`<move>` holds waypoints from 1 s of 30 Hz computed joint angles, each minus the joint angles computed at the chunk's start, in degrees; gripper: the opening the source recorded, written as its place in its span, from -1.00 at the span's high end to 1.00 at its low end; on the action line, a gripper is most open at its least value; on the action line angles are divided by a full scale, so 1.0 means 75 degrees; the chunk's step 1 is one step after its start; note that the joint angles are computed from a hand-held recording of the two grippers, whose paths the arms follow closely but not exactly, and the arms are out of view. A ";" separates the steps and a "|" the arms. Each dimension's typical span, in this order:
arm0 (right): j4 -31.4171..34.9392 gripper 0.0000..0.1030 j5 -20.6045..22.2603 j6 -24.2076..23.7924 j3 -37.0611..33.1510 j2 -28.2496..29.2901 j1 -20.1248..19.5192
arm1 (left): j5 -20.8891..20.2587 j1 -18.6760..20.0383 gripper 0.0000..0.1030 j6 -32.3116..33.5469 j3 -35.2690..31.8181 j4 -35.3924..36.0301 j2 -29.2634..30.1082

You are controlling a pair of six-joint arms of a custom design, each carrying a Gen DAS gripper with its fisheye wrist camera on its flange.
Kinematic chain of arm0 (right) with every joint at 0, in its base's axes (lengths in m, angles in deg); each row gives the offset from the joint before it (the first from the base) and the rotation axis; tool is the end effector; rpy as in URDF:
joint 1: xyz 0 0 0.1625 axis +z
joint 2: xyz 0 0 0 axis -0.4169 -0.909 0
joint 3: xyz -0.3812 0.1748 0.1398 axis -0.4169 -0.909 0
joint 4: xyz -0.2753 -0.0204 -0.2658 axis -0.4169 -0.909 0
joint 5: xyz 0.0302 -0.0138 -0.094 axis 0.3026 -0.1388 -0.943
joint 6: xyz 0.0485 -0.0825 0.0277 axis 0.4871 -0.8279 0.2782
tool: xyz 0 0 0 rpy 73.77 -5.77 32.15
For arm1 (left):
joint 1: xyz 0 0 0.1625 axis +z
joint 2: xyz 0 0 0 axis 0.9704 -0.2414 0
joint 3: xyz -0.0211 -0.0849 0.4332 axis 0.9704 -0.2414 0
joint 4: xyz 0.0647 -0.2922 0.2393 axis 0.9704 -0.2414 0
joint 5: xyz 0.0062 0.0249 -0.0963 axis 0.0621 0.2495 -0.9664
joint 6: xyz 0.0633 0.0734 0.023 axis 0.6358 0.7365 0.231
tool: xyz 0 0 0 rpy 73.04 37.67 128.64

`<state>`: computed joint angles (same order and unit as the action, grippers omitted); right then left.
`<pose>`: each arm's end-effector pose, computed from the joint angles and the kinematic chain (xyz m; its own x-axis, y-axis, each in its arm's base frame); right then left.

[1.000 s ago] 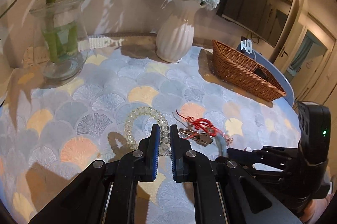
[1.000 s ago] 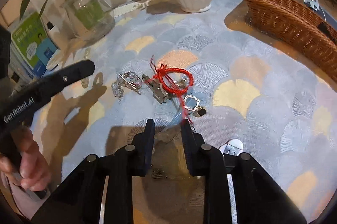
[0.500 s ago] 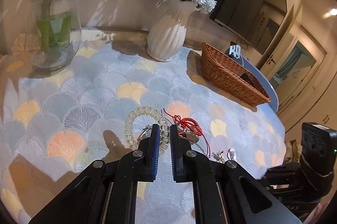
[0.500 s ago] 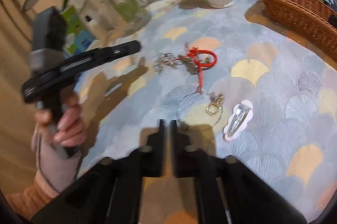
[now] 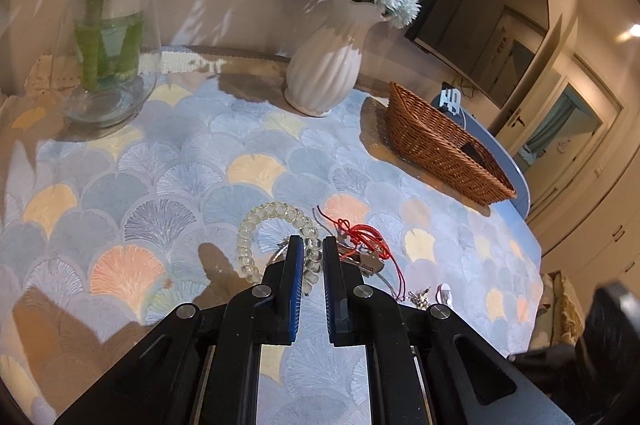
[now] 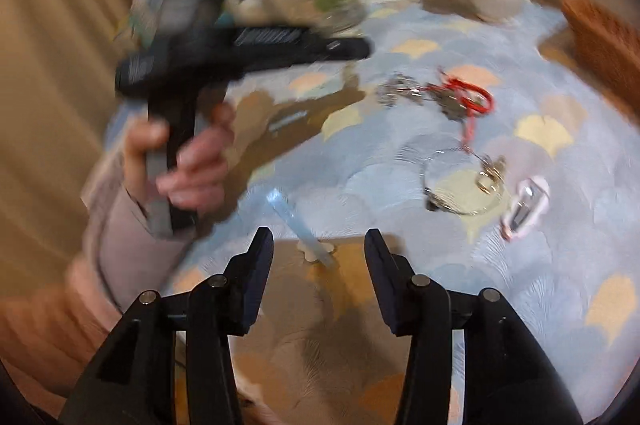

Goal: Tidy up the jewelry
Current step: 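Close the right tool on the hair clip while the left holds the crystal bracelet, then carry the bracelet and hair clip into the wicker basket and open both tools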

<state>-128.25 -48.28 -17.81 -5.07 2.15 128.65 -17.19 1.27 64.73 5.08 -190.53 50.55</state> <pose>0.2999 -0.7574 -0.0192 -0.7985 -0.4792 0.3643 -0.5793 0.7763 -0.2486 -0.0472 -0.8857 0.2487 -0.8640 0.4115 -0.2901 0.5017 0.7514 -0.4286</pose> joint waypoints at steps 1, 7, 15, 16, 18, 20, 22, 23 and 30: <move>0.0133 0.00 -0.0233 -0.0259 -0.0197 0.0162 0.0074 | 0.0035 -0.0004 0.82 -0.0014 0.0009 -0.0040 -0.0003; 0.1584 0.00 -0.0701 -0.0920 -0.2067 0.1212 0.0299 | 0.0163 -0.0007 0.82 0.0075 0.0226 -0.0468 -0.0148; 0.0512 0.70 -0.1590 -0.1787 -0.1883 0.1440 0.0515 | 0.0157 0.0008 0.82 0.0105 0.0162 -0.0407 -0.0131; 0.0263 0.70 -0.1555 -0.1708 -0.1550 0.1268 0.0483 | 0.0142 0.0004 0.82 0.0143 0.0215 -0.0433 -0.0154; 0.0046 0.70 -0.1475 -0.1557 -0.1226 0.1016 0.0396 | 0.0115 -0.0013 0.82 0.0247 0.0348 -0.0500 -0.0204; -0.0318 0.70 -0.1399 -0.1258 -0.0681 0.0617 0.0310 | 0.0070 -0.0028 0.82 0.0343 0.0419 -0.0494 -0.0234; -0.0815 0.70 -0.1090 -0.0991 0.0030 0.0047 0.0165 | 0.0018 -0.0072 0.82 0.0498 0.0616 -0.0694 -0.0311; -0.0894 0.70 -0.1051 -0.0934 0.0109 -0.0057 0.0151 | -0.0035 -0.0092 0.82 0.0553 0.0705 -0.0747 -0.0357; -0.1846 0.71 -0.1124 -0.0683 0.0792 -0.1060 -0.0240 | -0.0109 -0.0479 0.82 0.0867 0.0739 -0.0563 -0.0444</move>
<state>-142.10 -56.71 -22.93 0.87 -5.80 126.85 -18.00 -2.33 71.23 10.62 -194.76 47.22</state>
